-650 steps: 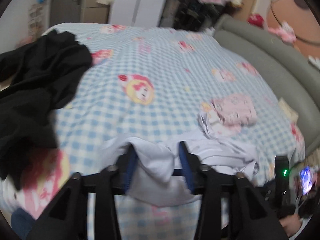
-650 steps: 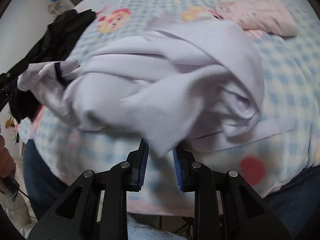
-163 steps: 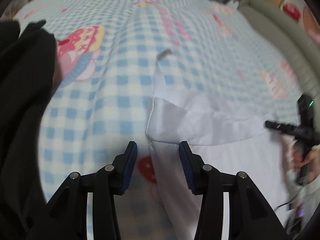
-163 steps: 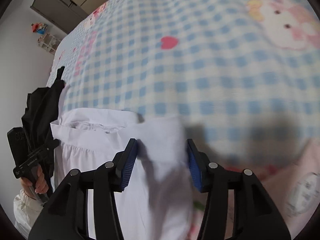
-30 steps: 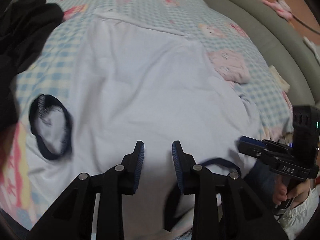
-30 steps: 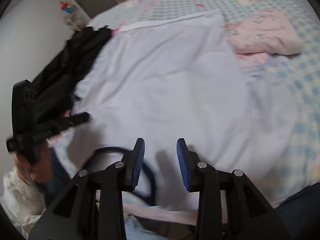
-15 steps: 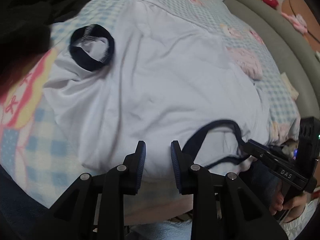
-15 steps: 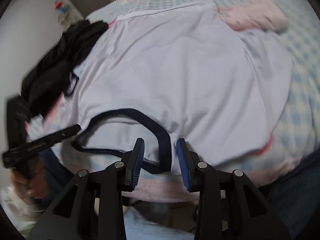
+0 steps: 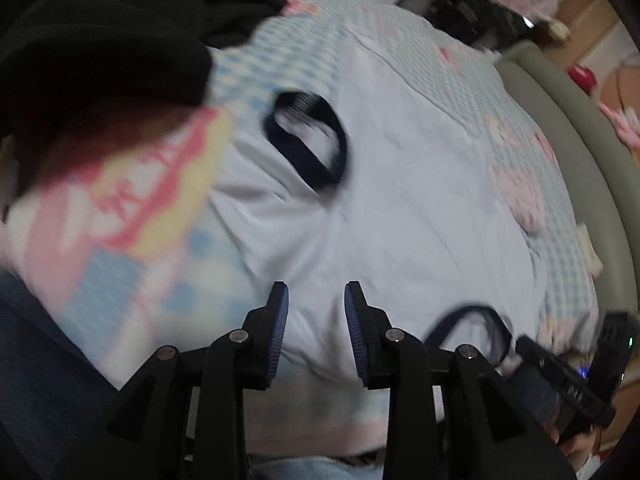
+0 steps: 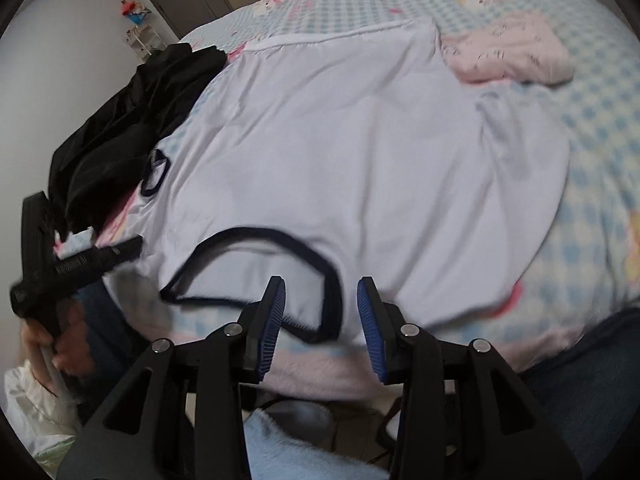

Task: Fold clothes

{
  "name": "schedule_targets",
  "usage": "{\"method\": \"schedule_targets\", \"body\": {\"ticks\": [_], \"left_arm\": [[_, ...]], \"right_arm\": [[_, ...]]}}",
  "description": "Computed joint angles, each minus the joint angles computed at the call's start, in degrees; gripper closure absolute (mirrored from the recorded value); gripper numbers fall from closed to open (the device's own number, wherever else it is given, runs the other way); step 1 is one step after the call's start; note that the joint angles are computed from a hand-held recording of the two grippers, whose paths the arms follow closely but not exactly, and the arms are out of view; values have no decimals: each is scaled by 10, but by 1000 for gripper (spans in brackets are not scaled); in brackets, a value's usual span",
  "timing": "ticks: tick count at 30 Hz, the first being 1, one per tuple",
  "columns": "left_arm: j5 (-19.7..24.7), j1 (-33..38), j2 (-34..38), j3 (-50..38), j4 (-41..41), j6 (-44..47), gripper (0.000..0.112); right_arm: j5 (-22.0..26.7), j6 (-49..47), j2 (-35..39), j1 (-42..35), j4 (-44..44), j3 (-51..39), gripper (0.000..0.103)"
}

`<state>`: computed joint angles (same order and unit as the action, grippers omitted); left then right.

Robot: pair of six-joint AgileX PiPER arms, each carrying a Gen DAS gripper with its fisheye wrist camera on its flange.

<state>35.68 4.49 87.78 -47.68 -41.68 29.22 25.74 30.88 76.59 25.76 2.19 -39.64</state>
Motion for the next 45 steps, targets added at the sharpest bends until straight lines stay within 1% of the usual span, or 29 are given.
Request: {"method": "schedule_targets", "body": {"ticks": [2,4,7,8,9,10,11,13,14,15,19,21,22,24,25,27,29,30,32,33,34,36,37,38,39,40,41,42,45], "left_arm": [[-21,-10,15,-25,45,-47,80],[-19,-15,33,-55,68,-65,75],[-26,-36,65,-100,175,-145,72],[-20,-29,75,-110,194,-149,73],[-13,-22,84,-117,189,-135,77],[-6,-17,94,-123,179,-117,91],[-6,-13,93,-122,166,-102,97],[-9,-5,85,-116,138,-73,108],[-10,-1,82,-113,123,-58,108],[-13,8,72,-106,113,-51,109],[-27,57,31,-78,77,-33,111],[-34,84,30,-76,98,-67,111],[-25,101,35,-77,90,-64,110],[38,136,64,-91,42,-11,110],[54,145,71,-89,17,16,110],[35,139,55,-69,6,39,109],[27,125,44,-67,17,40,95],[30,116,42,-72,28,35,80],[6,83,14,-64,86,-11,82],[-6,64,-5,-59,116,-33,82],[-12,51,-20,-54,124,-40,82],[-4,37,-56,-36,96,-13,82],[5,30,-57,-36,71,16,82],[24,22,-40,-46,36,62,82],[43,14,-18,-59,20,85,81],[45,4,11,-75,24,85,80],[47,-8,43,-96,43,66,80],[51,-14,79,-127,72,24,81],[59,14,124,-178,104,-36,81]], "right_arm": [[-1,-25,20,-1,7,-13,65],[-10,-19,31,7,1,-16,65],[-33,29,51,4,-29,-9,65],[-41,49,59,3,-40,-7,65],[-48,64,67,5,-47,-4,65],[-54,75,77,9,-52,0,65],[-60,91,87,14,-61,3,65],[-67,160,99,31,-119,3,65],[-70,184,100,36,-137,3,62],[-71,186,100,35,-134,3,62],[-73,162,89,24,-109,8,62],[-77,177,85,25,-122,16,63],[-79,180,84,26,-127,20,63],[-84,183,80,26,-131,27,63],[-84,181,76,26,-129,30,63],[-83,179,68,26,-127,37,63],[-80,166,56,22,-112,40,63],[-76,157,48,18,-103,41,63],[-65,158,24,13,-109,43,63],[-57,184,10,14,-138,43,63],[-45,215,-2,16,-171,42,63],[-22,262,-17,18,-223,38,62],[-12,283,-19,19,-245,36,62],[-8,283,-17,15,-247,36,62],[-14,261,-9,7,-228,36,62],[-24,238,0,0,-203,40,62],[-36,213,9,-6,-176,44,62],[-45,196,16,-9,-157,49,62],[-50,200,26,-2,-163,56,62]]}}
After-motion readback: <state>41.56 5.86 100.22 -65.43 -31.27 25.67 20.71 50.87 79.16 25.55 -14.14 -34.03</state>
